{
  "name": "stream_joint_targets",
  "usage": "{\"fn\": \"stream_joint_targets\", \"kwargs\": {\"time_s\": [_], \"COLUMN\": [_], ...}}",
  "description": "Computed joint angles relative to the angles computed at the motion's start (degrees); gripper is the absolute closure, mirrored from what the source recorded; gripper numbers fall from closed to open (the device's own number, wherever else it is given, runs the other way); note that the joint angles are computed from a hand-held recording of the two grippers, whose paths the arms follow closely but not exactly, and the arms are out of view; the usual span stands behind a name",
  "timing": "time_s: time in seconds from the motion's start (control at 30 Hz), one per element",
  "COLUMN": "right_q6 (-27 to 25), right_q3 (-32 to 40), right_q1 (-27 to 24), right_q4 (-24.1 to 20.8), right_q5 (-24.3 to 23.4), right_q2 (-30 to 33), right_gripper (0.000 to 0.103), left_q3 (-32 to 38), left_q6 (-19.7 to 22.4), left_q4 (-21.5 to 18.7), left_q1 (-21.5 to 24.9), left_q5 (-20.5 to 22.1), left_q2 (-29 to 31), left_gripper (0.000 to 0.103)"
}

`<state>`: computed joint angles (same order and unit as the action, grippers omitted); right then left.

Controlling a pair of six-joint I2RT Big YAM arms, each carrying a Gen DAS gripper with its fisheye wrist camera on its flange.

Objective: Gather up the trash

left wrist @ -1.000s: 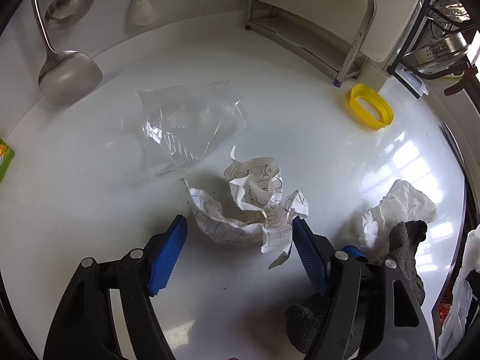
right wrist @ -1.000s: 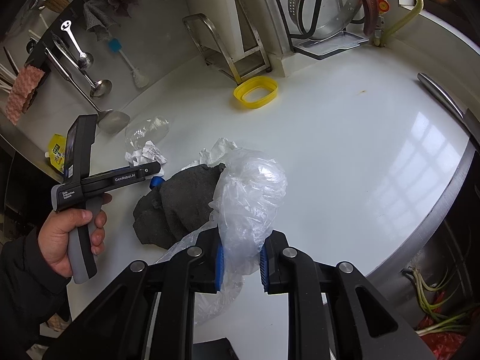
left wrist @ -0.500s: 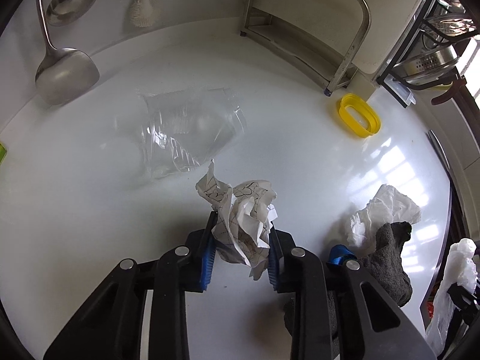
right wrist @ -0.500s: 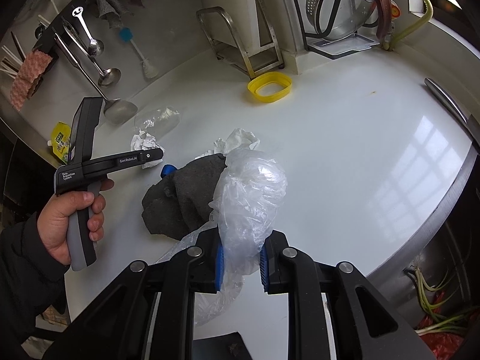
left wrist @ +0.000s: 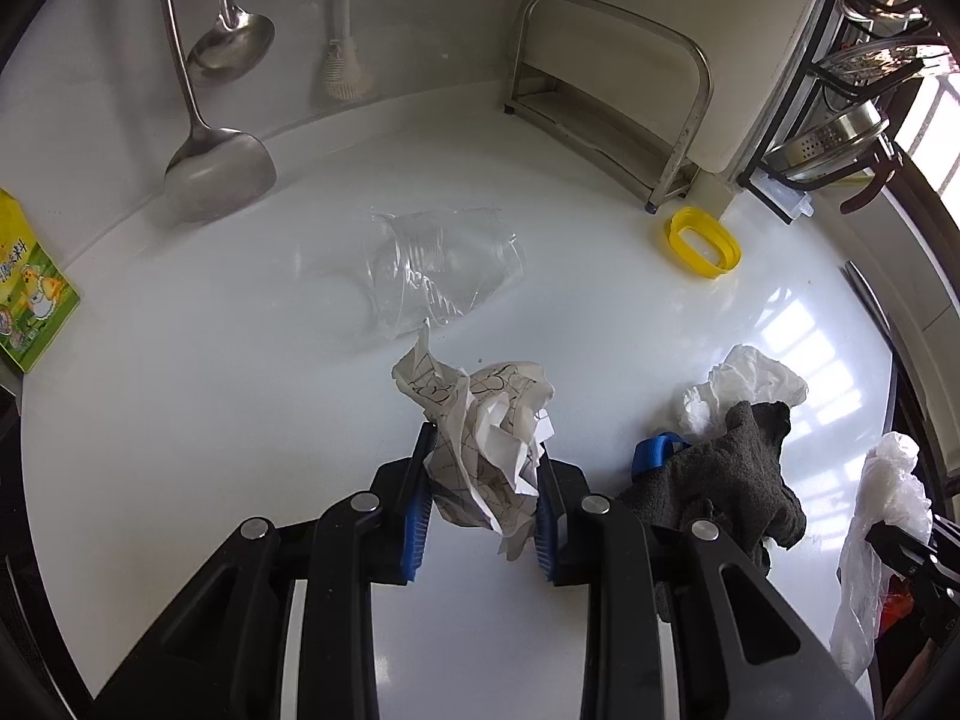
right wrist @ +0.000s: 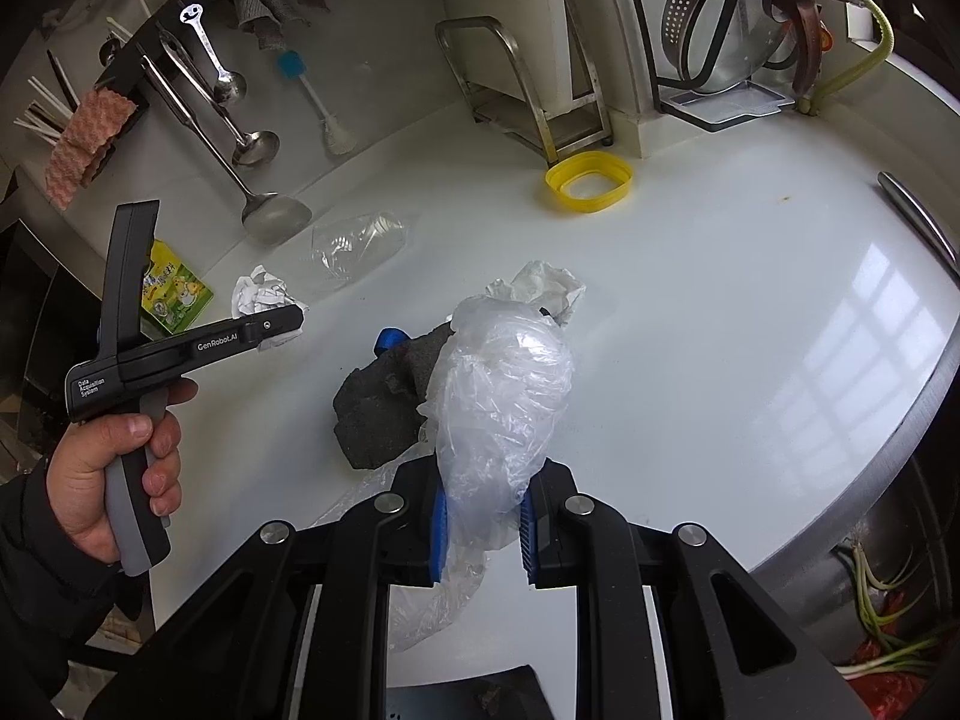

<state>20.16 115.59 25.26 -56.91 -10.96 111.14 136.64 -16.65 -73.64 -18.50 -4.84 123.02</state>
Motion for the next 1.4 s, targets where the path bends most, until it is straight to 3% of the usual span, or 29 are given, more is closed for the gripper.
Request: {"fn": "stream_joint_targets", "kwargs": {"time_s": [0.37,0.73,1.4], "right_q6": [-0.2,0.1,1.5], "right_q3": [-0.2,-4.0,-9.7], "right_q1": [1.4,2.9,5.2], "right_q4": [-0.2,1.1,2.8], "right_q5": [0.7,2.0,2.9], "right_q2": [-1.0,-4.2,-9.1], "right_gripper": [0.085,0.085,0.085], "left_q3": [-12.9,-22.9,-31.6], "left_q6": [2.9,3.3,1.7], "left_q4": [3.7,6.3,7.8], "left_q1": [-1.1,-2.4,-4.0], "left_q5": [-4.0,-5.3,-4.6], "left_q2": [-9.9,-17.9,-25.2], "left_gripper": [0.075,0.075,0.075]}}
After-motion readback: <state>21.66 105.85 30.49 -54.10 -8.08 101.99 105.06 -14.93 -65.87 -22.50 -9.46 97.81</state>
